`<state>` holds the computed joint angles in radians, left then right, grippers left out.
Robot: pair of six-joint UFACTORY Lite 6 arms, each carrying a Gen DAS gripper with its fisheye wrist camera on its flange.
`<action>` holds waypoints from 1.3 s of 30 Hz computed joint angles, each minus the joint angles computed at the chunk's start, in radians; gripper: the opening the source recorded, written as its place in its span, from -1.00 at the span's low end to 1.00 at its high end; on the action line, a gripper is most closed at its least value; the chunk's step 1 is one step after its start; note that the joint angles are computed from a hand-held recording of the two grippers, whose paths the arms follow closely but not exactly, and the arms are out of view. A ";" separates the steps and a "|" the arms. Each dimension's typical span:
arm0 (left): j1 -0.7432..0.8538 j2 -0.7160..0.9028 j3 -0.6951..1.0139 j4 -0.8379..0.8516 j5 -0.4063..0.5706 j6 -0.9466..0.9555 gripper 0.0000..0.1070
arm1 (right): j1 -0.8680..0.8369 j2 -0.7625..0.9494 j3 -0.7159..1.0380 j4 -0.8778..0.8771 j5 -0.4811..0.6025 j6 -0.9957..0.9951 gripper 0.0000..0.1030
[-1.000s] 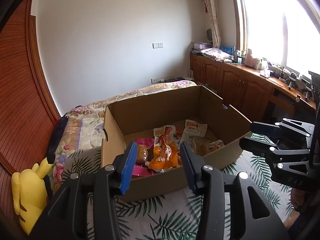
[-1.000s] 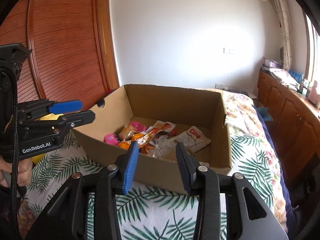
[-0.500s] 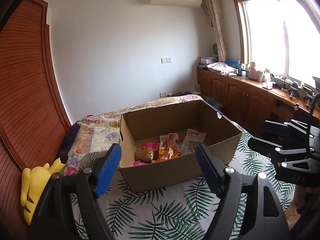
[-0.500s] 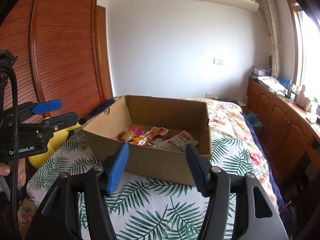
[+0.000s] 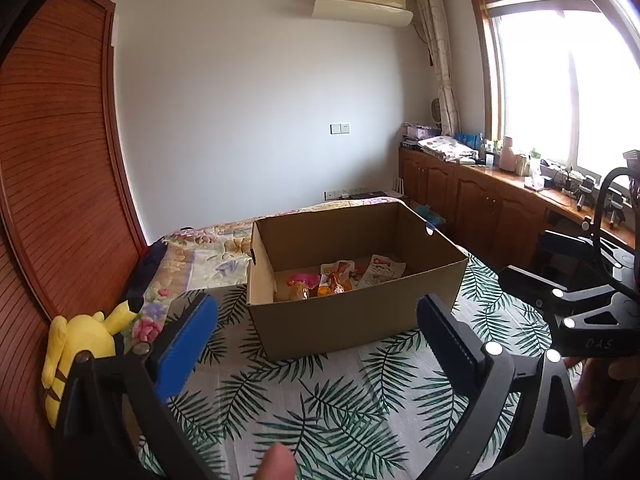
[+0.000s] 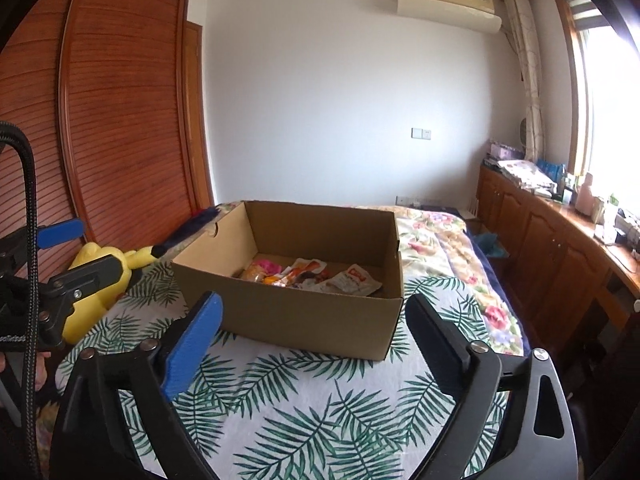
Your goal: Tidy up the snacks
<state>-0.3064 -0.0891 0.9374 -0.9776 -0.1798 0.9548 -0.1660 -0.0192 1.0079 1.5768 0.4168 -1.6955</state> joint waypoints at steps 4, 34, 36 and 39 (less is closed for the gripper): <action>-0.043 -0.079 -0.083 -0.100 -0.073 0.082 0.88 | 0.002 -0.067 -0.062 0.044 -0.028 -0.025 0.99; -0.293 -0.516 -0.535 -0.370 -0.345 0.160 0.88 | -0.144 -0.588 -0.506 -0.022 0.048 0.057 1.00; -0.296 -0.501 -0.534 -0.361 -0.345 0.146 0.88 | -0.142 -0.596 -0.513 -0.020 0.042 0.051 1.00; -0.298 -0.488 -0.532 -0.356 -0.344 0.133 0.88 | -0.140 -0.598 -0.520 -0.003 0.042 0.034 1.00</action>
<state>-0.6042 -0.5771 0.4059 -1.3333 -0.5240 1.0874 -0.3060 -0.6174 0.4879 1.5737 0.4588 -1.6618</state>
